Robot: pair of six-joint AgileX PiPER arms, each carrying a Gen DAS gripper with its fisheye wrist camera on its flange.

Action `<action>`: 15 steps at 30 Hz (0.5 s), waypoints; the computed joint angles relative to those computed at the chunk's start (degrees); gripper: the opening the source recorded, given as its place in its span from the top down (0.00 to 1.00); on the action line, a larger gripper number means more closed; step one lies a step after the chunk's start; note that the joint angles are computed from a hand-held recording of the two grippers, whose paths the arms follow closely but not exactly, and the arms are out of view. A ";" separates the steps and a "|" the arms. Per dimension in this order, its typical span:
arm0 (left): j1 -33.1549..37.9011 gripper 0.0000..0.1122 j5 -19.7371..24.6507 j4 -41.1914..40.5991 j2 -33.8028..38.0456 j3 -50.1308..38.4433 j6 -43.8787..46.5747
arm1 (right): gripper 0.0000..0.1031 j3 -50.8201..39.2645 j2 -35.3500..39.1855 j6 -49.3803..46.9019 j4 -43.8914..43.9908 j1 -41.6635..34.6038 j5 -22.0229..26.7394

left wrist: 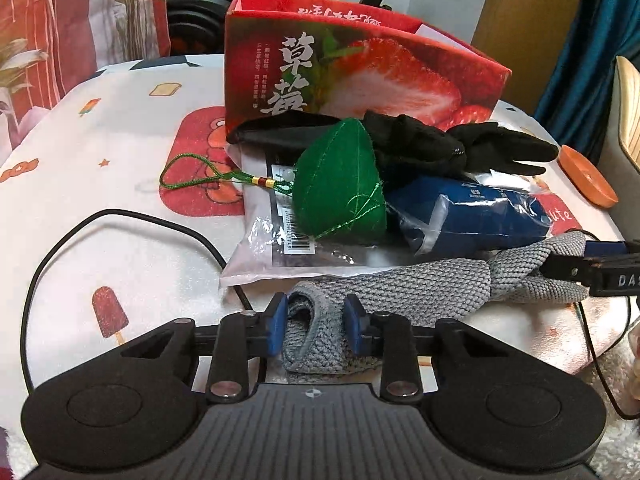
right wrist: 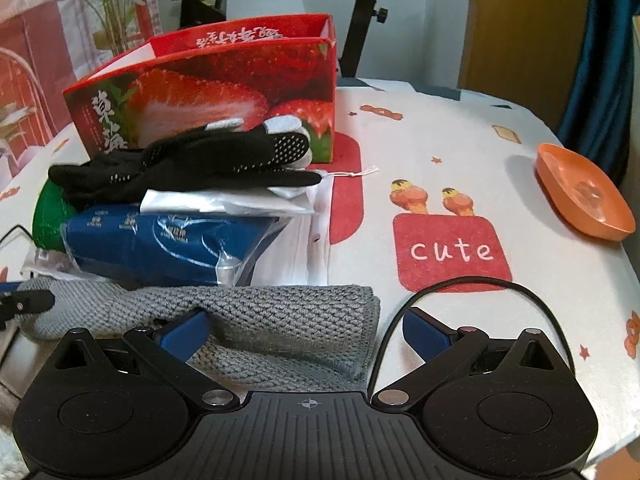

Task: Organize soft objects
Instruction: 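Close the left gripper on the grey knit towel edge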

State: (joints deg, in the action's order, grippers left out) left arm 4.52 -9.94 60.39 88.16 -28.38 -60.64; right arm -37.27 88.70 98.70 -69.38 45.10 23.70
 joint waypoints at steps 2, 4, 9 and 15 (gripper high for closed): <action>-0.64 0.71 0.45 -3.17 0.05 0.04 2.81 | 0.00 0.52 0.92 3.06 -3.43 -0.07 -0.88; -1.31 0.70 0.60 -8.04 0.59 -0.05 7.10 | 0.00 0.70 2.01 5.45 -5.70 -0.29 -1.48; -0.81 0.67 0.04 -8.29 1.03 -0.08 6.94 | 0.00 1.65 3.66 11.61 -11.82 -1.99 -4.44; 1.61 0.65 -2.04 2.26 1.77 -0.62 -3.90 | 0.00 0.60 5.46 9.21 -9.97 -0.23 -1.90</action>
